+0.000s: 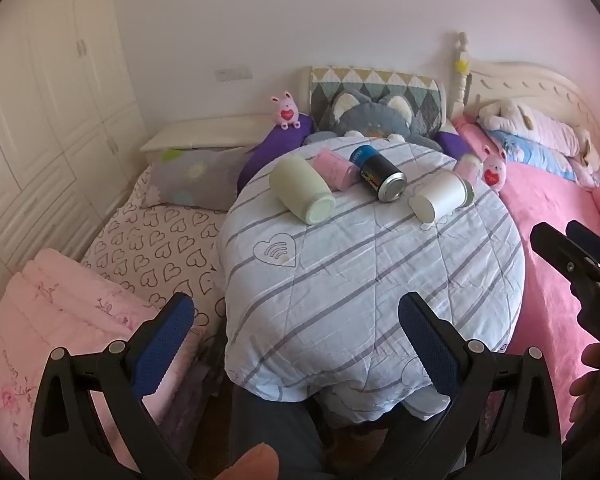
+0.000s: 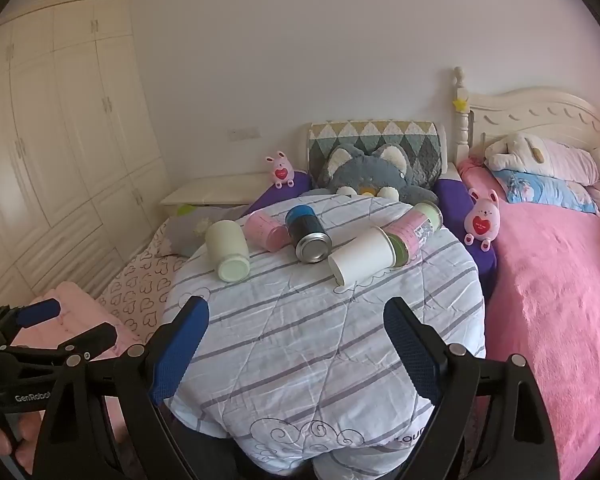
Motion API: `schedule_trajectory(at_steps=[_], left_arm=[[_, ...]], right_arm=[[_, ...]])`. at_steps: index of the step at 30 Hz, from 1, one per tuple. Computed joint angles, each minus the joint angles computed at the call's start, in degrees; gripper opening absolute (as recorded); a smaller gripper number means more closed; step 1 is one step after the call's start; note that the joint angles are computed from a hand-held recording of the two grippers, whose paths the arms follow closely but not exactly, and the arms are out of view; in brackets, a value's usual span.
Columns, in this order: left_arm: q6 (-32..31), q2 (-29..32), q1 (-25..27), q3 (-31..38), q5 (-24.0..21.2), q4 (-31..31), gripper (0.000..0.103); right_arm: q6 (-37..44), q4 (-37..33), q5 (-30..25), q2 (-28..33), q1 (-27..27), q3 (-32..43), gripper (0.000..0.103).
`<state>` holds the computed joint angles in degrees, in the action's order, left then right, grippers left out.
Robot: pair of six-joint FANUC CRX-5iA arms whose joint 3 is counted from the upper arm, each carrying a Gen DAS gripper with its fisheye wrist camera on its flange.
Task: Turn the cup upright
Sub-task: 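Move the right tool toward the blue-and-black cup lying on its side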
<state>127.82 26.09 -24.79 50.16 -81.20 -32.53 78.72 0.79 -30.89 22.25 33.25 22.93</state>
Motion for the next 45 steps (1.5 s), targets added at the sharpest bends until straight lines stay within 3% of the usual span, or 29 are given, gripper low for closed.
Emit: schedule_trajectory(at_steps=[26, 45], left_arm=[[1.33, -1.39, -0.46, -0.97, -1.07, -0.87, 0.103], [0.50, 1.77, 2.78, 0.94, 0.32, 0.79, 0.103]], right_arm=[[-0.77, 0.91, -1.06, 1.39, 0.63, 1.66, 0.090], [1.38, 0.22, -7.30, 7.42, 0.84, 10.48, 0.090]])
